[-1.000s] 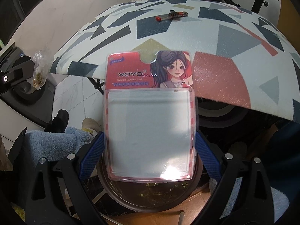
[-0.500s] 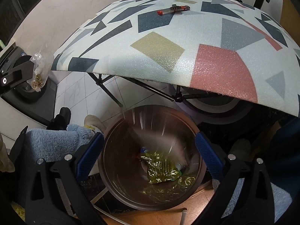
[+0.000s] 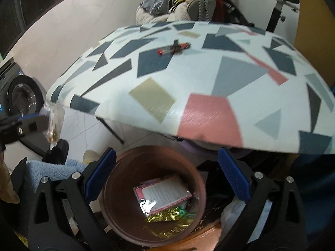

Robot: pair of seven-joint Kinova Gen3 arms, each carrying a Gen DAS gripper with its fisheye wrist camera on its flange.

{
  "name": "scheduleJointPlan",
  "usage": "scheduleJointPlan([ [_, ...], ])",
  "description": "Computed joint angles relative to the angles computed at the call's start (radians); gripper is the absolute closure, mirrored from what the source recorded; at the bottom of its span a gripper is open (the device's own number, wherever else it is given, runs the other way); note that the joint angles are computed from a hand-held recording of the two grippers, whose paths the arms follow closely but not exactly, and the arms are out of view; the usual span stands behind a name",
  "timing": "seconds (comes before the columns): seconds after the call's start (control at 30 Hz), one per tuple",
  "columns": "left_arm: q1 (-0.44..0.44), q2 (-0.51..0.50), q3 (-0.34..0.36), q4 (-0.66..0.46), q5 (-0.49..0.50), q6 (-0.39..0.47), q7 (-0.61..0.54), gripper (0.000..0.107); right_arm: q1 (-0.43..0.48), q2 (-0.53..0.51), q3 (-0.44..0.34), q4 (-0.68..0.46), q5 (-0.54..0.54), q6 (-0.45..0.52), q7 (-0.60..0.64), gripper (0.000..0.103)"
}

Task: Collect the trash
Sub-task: 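Lower the clear plastic bag into the bin and open the left gripper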

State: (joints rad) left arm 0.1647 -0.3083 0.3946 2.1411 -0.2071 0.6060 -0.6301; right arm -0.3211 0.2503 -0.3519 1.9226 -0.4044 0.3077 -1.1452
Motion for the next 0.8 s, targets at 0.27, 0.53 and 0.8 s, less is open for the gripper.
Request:
scheduleJointPlan([
  [0.27,0.040,0.063,-0.005,-0.024,-0.013,0.005,-0.018,0.086,0.020,-0.025,0.011,-0.001,0.002,-0.018,0.012,0.006],
  [0.53,0.097,0.103,-0.045,-0.037,-0.003,-0.004,-0.052,0.073,0.022,-0.031,0.025,-0.001,-0.005,-0.008,0.011,0.006],
  [0.8,0.065,0.084,0.031,-0.048,-0.153,0.040,0.083,0.023,-0.013,-0.036,0.049,0.008,0.040,-0.023,-0.037,0.006],
])
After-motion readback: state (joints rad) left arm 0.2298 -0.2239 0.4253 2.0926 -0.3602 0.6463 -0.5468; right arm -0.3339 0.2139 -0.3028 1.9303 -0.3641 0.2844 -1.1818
